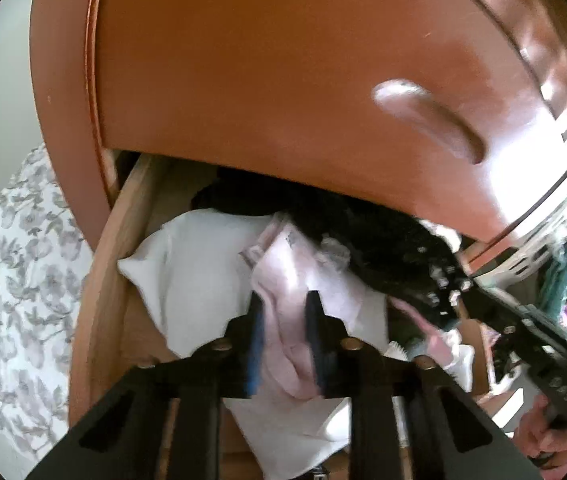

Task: Take underwear out of drawer
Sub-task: 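Grasp the black lace garment with the right tool while the left tool grasps the pink towel, then lift both held items out of the drawer and lower them onto the bedspread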

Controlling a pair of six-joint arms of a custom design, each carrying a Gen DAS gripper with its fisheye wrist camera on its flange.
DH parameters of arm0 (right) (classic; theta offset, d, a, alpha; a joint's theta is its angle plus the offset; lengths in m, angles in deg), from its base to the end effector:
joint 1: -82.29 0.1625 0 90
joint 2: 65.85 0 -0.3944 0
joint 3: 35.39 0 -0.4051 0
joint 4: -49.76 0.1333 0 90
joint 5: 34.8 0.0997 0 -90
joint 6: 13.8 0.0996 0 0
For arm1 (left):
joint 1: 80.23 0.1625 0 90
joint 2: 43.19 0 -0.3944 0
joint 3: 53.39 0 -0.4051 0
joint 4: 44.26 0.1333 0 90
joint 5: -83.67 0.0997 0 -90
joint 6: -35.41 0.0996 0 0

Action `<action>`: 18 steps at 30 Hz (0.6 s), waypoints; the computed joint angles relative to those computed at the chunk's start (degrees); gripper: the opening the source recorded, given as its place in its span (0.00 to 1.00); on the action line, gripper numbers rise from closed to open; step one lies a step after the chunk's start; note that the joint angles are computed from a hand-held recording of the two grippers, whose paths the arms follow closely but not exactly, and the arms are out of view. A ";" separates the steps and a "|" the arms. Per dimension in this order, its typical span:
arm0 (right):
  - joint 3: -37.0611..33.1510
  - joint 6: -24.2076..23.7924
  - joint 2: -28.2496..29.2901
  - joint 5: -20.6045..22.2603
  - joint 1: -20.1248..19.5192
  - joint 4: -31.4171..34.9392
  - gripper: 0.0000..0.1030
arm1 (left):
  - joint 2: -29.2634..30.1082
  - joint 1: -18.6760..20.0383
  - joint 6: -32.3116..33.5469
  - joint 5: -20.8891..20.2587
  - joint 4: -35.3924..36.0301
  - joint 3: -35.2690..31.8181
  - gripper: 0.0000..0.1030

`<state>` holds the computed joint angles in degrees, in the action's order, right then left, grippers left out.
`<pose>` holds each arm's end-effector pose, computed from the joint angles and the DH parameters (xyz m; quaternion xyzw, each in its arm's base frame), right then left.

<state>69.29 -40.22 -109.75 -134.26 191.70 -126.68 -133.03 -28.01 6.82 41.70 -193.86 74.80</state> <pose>0.3144 -0.5406 0.0370 0.3615 -0.9022 0.2160 0.0938 -0.1031 -0.4715 0.2796 -0.0029 0.9009 -0.3599 0.2426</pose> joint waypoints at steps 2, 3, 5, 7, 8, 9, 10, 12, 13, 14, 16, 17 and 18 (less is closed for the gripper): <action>0.39 0.00 -0.22 -0.09 -0.16 -0.08 0.02 | -0.24 -0.45 0.81 0.18 -1.70 0.84 0.16; 0.65 0.10 -0.40 0.00 -0.27 -0.10 0.02 | -0.58 -0.49 1.47 -0.51 -3.27 1.49 0.16; 0.84 0.23 -0.53 0.37 -0.39 -0.03 0.02 | -1.67 -0.75 1.89 -1.82 -5.75 2.99 0.15; 1.11 0.15 -0.70 1.01 -0.48 0.16 0.02 | -3.36 -1.25 1.49 -2.30 -6.78 4.47 0.15; 1.42 0.12 -1.04 1.65 -0.60 0.49 0.02 | -4.22 -1.47 1.25 -2.67 -7.74 5.39 0.14; 1.91 -0.09 -1.55 2.21 -0.79 0.64 0.02 | -5.36 -1.76 0.76 -3.03 -8.56 6.46 0.14; 2.42 -0.47 -1.99 2.82 -0.82 0.77 0.02 | -6.36 -1.73 0.69 -3.25 -9.38 7.43 0.14; 3.31 -1.26 -2.60 3.35 -0.77 0.54 0.02 | -8.50 -2.20 0.14 -2.77 -10.58 9.35 0.14; 3.91 -1.70 -2.97 3.38 -0.67 0.25 0.02 | -9.87 -2.85 -0.58 -2.30 -10.55 10.38 0.14; 4.56 -1.99 -3.46 3.39 -0.63 0.05 0.02 | -11.54 -3.62 -1.13 -1.88 -10.72 11.63 0.14; 5.62 -2.20 -4.27 3.43 -0.58 -0.53 0.02 | -14.40 -5.00 -2.08 -1.01 -10.36 13.22 0.14; 6.26 -1.99 -4.87 3.75 -0.70 -0.75 0.02 | -16.28 -6.02 -2.59 -0.44 -10.09 14.13 0.14; 7.01 -1.70 -5.62 4.37 -0.92 -1.08 0.02 | -17.13 -7.11 -3.48 0.19 -9.33 14.31 0.14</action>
<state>76.30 -41.91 -115.37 -129.89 190.77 -127.76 -150.16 -35.12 3.34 41.89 -203.19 89.11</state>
